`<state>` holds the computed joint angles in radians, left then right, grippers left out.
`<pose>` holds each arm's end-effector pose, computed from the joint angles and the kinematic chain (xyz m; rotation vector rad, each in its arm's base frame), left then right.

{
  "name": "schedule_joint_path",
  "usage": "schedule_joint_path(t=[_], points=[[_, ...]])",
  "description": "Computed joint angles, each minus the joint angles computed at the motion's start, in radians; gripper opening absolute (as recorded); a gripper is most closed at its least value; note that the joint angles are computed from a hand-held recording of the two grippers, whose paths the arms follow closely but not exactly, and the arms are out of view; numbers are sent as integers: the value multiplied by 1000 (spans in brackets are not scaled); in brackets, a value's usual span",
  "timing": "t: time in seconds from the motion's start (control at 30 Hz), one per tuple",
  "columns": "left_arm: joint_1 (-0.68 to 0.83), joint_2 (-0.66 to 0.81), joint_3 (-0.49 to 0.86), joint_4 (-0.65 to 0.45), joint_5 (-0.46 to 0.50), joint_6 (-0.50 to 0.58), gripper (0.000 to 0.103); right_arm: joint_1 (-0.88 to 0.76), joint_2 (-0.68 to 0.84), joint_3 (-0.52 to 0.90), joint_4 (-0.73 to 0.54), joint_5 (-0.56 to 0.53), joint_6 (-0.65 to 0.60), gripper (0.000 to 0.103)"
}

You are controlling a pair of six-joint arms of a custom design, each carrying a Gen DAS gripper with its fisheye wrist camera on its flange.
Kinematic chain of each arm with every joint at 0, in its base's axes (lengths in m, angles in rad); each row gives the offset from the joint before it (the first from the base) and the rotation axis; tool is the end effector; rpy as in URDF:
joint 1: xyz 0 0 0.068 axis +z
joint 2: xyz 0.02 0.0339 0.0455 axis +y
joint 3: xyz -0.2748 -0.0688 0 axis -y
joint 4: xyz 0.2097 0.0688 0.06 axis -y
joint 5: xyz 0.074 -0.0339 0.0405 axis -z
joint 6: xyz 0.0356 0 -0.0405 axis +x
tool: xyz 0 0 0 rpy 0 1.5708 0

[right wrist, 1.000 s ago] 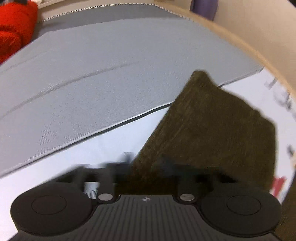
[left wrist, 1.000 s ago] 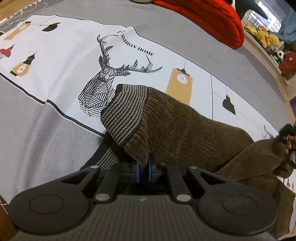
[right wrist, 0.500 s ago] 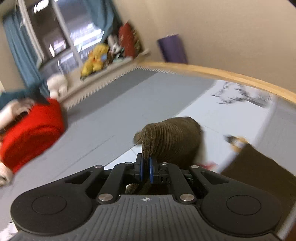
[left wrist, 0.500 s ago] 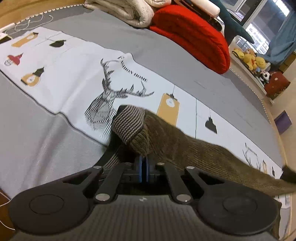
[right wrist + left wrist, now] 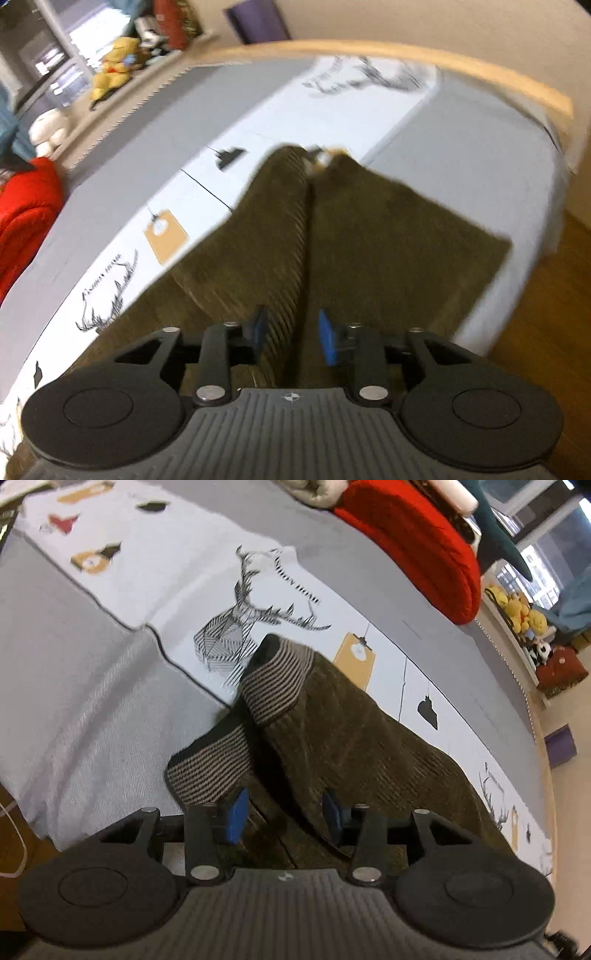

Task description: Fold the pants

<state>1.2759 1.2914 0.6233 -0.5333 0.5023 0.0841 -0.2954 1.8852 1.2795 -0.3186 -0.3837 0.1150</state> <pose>0.0699 0.1711 0.1967 -1.3236 2.1686 -0.2082 0.3636 -0.0967 0.2193 0.3415 2.4195 0.3981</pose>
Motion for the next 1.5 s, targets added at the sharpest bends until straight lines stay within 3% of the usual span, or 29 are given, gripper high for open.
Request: schedule_joint_path(t=[0.07,0.13,0.2,0.23,0.33,0.47,0.7,0.8,0.87,0.93,0.97,1.03,1.1,1.17,1.27,1.37,1.43,1.5], points=[[-32,-12,48,-65,-10,63,51,35,21,26,25,-2,-59,39],[-59,-28,92,-105,-15,154,63,79,49,31,55,24,-134,47],[-70,-41,118,-109,-36,198,81,137,83,59,77,80,-186,47],[-49,-30,125,-101,-13,199,83,161,84,66,83,92,-195,48],[15,55,81,-18,63,116,82,212,96,81,83,139,-267,57],[-68,106,35,95,-21,-6,73,273,132,110,46,247,-367,57],[-107,148,45,134,-34,-41,73,341,175,90,76,401,-448,57],[-132,181,48,167,-55,-66,73,343,181,87,92,434,-442,53],[-157,198,44,203,-93,-93,74,336,180,84,107,438,-426,38],[-170,212,43,223,-114,-115,73,318,162,63,130,412,-414,11],[-170,217,42,230,-111,-122,72,309,149,46,151,403,-404,10],[-181,224,40,242,-108,-130,59,273,113,15,189,362,-338,8],[-202,222,36,245,-133,-120,11,205,59,-17,232,276,-197,8],[-217,174,6,275,-190,-122,9,107,6,-54,295,156,-5,7],[-179,19,-33,256,-168,-99,5,-44,-27,-92,329,17,247,7],[-116,-108,-34,124,-131,-21,5,-105,17,-25,153,28,263,7],[-84,-64,-19,56,-133,3,5,-119,86,60,-14,65,231,7],[-59,26,-6,35,-127,8,6,-148,151,118,-111,27,250,8]])
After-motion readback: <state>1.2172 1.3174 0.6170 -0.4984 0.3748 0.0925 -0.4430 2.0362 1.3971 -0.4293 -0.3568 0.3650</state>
